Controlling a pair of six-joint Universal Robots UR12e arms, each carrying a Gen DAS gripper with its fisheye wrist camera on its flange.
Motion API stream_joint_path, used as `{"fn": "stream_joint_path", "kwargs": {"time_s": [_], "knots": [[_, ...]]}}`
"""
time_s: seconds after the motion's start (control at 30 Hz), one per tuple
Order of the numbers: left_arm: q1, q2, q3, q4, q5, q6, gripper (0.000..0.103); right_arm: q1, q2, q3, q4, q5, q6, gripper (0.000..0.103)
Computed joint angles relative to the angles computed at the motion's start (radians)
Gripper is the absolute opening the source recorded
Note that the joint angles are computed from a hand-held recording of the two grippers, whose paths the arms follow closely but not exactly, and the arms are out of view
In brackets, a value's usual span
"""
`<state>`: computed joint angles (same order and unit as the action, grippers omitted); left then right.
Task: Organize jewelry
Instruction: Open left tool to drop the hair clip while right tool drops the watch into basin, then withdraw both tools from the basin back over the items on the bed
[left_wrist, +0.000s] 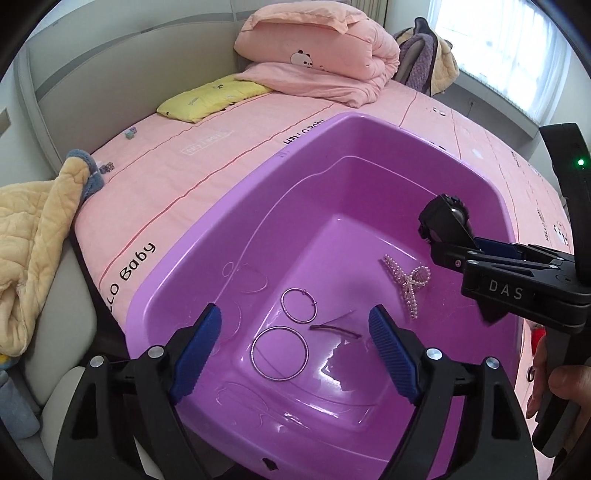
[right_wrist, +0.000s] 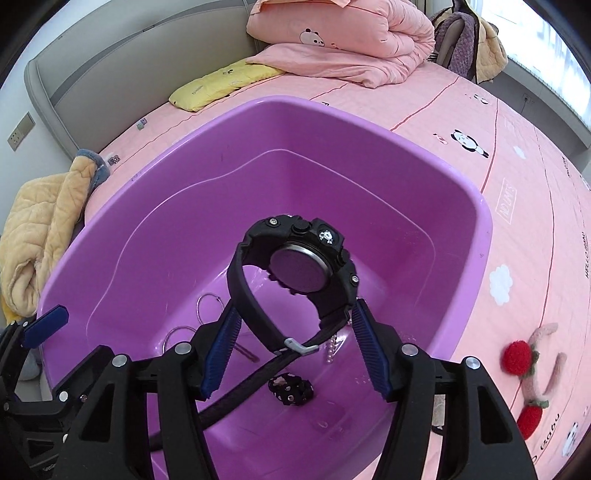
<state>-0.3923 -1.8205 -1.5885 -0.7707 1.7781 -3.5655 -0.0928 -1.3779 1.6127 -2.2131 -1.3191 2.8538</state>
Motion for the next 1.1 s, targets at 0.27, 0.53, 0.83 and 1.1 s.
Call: {"fn": "stream_joint_path", "kwargs": {"time_s": [0.27, 0.53, 0.83, 1.1], "knots": [[-0.005, 0.011, -0.007, -0.005, 0.010, -0.012, 0.081, -0.013, -0.019, 0.014, -0.046, 0.020, 0.019, 0.067], [-0.014, 0.027, -0.017, -0.009, 0.017, -0.021, 0.082, -0.029, -0.043, 0.039, -0.055, 0.054, 0.030, 0.067], [-0.026, 0.065, -0.046, 0.031, 0.015, -0.036, 0.094, -0.062, -0.126, 0.140, -0.153, 0.099, 0.051, 0.067], [-0.072, 0.077, -0.047, 0.086, 0.017, 0.009, 0.097, -0.166, -0.263, 0.288, -0.272, 0.129, 0.111, 0.067]]}}
